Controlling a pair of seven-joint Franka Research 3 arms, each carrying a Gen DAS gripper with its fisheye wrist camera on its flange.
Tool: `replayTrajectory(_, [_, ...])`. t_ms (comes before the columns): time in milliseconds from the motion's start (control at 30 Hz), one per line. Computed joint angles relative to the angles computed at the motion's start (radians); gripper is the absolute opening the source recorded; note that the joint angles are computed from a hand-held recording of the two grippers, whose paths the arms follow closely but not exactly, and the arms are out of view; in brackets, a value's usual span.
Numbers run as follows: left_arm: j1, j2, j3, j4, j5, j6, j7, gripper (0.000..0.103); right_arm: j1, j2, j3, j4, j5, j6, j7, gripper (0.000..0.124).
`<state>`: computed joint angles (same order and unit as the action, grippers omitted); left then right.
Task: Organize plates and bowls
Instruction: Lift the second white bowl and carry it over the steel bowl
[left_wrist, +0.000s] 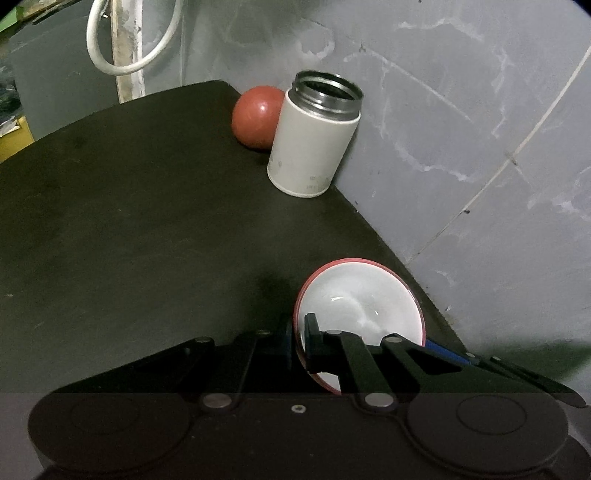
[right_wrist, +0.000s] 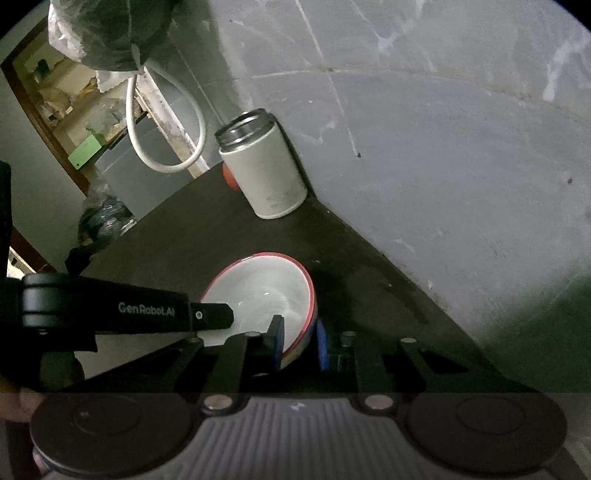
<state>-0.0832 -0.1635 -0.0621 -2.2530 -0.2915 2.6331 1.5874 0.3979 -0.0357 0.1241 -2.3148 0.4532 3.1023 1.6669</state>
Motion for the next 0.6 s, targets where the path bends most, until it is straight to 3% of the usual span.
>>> replayTrajectory(333, [-0.03,-0.094,0.022,-0.072,-0.043,0.033,0.021,0.005,-0.003,-0.063,0.012,-0.052,-0.046,0.038,0.035,0.02])
replayTrajectory(600, [-0.081,-0.196,0.048,-0.149,-0.055,0.044,0.028,0.005,-0.1,-0.175,0.103,-0.146,-0.195,0.054,0.192,0.02])
